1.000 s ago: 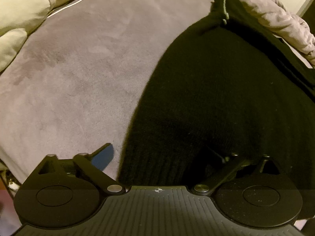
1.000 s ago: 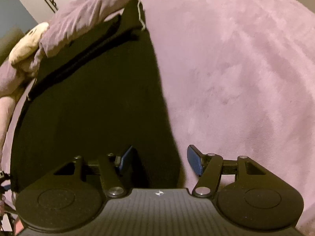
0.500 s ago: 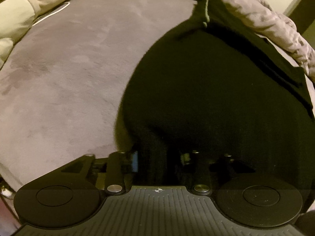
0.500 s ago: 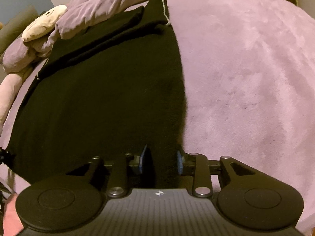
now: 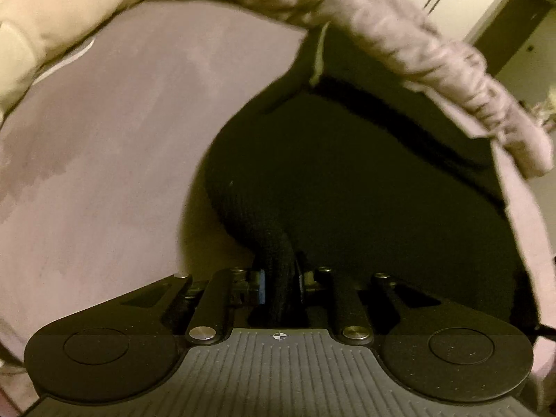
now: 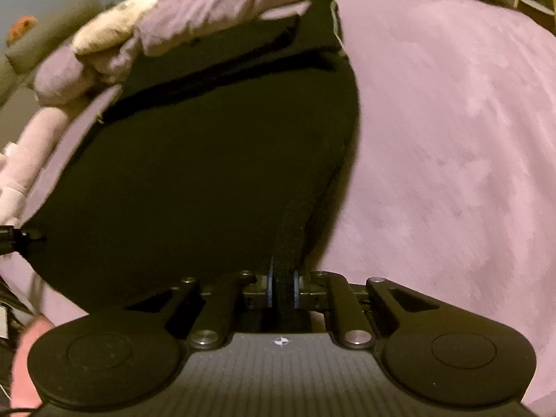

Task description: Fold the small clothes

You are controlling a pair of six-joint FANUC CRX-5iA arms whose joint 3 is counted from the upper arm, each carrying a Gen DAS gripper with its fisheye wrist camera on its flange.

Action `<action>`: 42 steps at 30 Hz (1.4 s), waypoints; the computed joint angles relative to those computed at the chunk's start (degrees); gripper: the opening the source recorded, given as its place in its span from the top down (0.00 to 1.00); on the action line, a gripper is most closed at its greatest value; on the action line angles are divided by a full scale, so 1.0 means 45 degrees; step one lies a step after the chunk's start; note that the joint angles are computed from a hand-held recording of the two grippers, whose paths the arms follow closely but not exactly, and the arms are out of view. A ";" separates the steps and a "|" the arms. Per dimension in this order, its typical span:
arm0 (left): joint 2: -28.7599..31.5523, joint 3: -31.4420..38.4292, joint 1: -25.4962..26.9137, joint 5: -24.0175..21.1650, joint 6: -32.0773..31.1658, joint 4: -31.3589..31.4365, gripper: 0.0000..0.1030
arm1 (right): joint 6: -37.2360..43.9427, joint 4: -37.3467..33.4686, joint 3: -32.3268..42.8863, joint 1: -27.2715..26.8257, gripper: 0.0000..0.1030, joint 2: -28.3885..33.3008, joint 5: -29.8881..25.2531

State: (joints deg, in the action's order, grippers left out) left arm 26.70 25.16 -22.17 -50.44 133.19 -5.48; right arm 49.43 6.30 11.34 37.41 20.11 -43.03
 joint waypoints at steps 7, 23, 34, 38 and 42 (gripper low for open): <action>0.0273 0.1014 0.0023 0.0725 -0.0336 0.0054 0.83 | -0.0230 0.0514 0.0421 0.0111 0.91 0.0136 0.1167; 0.2051 0.4354 0.0525 0.0036 0.0783 -0.0946 0.84 | -0.3277 0.4296 0.1690 -0.0574 0.92 0.1663 0.2359; 0.4363 0.7689 0.0778 -0.1970 0.1224 -0.1200 0.87 | -0.3633 0.4318 0.4735 -0.1090 0.91 0.4027 0.0734; 0.4554 0.7744 0.0716 -0.2666 0.1326 -0.1497 0.79 | -0.4359 0.4311 0.4790 -0.1239 0.87 0.4306 0.0534; 0.3803 0.6236 0.0700 -0.2198 0.1330 -0.1530 0.61 | -0.5847 0.4212 0.3377 -0.1393 0.67 0.3552 0.1261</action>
